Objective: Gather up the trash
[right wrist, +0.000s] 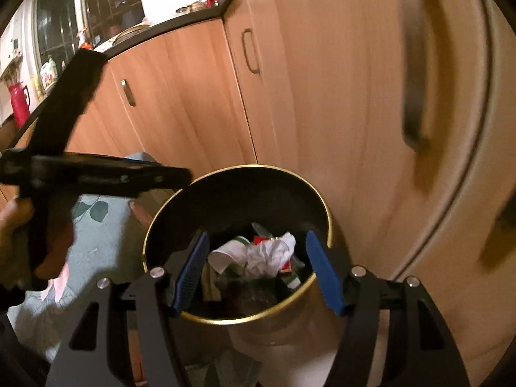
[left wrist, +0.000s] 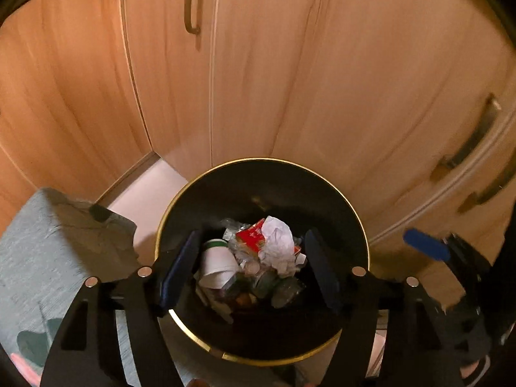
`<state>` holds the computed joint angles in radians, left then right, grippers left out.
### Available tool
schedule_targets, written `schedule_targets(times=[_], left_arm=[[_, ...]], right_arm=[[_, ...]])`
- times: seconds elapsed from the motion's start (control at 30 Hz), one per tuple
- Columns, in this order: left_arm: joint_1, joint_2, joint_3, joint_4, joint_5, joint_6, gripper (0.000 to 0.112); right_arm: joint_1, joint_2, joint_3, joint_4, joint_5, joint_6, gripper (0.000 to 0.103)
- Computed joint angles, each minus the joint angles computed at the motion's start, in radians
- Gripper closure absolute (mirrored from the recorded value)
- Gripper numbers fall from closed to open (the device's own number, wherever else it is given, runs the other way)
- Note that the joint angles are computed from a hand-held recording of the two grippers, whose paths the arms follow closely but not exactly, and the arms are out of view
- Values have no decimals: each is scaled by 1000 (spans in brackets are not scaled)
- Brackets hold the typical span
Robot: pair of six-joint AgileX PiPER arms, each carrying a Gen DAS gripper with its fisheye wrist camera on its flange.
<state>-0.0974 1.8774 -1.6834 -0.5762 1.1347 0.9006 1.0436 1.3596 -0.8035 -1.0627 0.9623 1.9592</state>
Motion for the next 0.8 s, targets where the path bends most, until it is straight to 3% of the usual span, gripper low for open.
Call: schedule_targets(times=[0.2, 0.43, 0.57, 0.7, 0.8], left_arm=[[85, -45, 15, -40, 11, 38, 41], [271, -102, 21, -97, 60, 104, 33], [452, -156, 82, -160, 33, 203, 19], [632, -191, 123, -192, -46, 278, 18], [762, -158, 98, -191, -93, 286, 18]], right_arm=[[-2, 67, -86, -9, -28, -51, 39], [62, 162, -257, 25, 17, -150, 38], [89, 239, -408, 67, 45, -236, 25], [108, 372, -644, 91, 105, -357, 3], [109, 504, -873, 139, 132, -490, 4]])
